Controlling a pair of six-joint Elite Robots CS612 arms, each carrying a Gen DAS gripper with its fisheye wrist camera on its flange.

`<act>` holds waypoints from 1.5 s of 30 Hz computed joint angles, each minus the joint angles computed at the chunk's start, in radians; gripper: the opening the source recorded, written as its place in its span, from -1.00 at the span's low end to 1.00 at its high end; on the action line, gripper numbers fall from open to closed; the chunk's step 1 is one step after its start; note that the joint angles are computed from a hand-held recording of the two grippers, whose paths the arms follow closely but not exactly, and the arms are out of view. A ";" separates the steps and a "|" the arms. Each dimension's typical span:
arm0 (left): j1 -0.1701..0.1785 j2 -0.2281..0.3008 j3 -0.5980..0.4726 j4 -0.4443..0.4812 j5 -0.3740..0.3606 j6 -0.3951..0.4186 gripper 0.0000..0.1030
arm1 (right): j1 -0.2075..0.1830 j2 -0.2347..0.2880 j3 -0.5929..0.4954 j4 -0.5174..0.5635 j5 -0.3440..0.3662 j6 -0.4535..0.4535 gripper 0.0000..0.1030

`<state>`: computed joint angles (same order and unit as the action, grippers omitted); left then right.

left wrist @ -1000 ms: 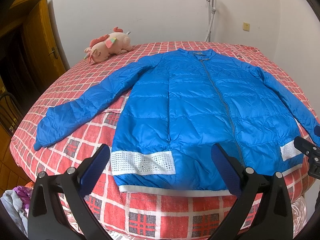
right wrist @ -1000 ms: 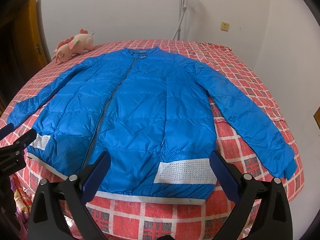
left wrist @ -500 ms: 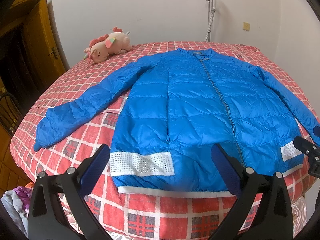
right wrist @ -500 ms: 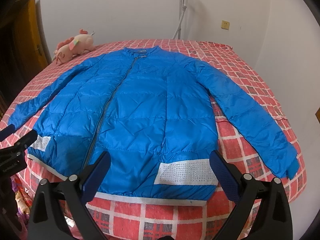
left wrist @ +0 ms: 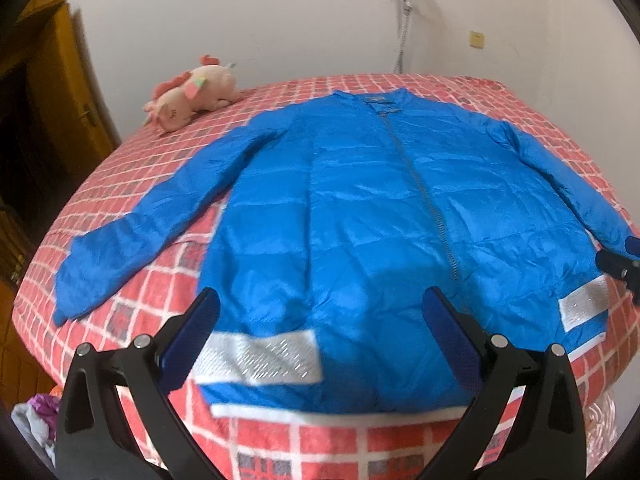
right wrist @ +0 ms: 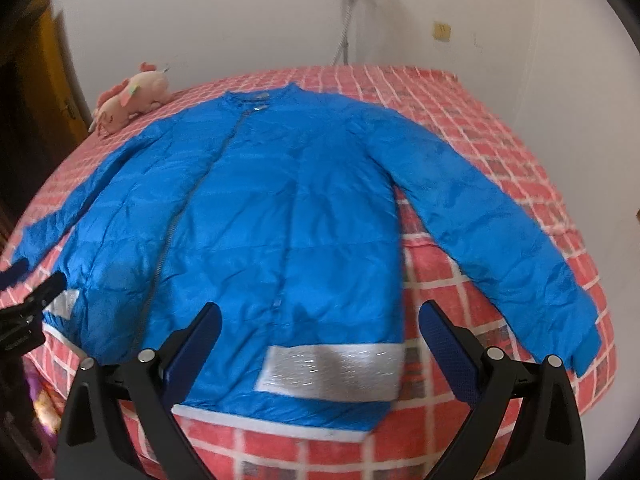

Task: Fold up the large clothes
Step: 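Grasp the blue jacket sleeve cuff with the right tool and lift it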

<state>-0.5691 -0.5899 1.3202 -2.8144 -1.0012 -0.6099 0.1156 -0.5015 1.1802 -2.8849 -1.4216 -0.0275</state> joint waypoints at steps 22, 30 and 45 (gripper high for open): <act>0.084 0.158 -0.305 0.121 -0.217 0.086 0.94 | -0.235 0.049 -0.064 0.288 0.132 0.449 0.85; 0.090 0.149 -0.281 0.086 -0.218 0.098 0.94 | -0.226 0.056 -0.084 0.231 0.136 0.425 -0.43; 0.141 0.158 -0.342 0.115 -0.274 0.078 0.94 | -0.115 0.196 -0.507 0.251 0.212 0.258 -0.48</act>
<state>-0.4285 -0.4323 0.9779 -2.6989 -1.2751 -0.5323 0.0003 -0.3055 0.6732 -2.6342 -1.2093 0.2304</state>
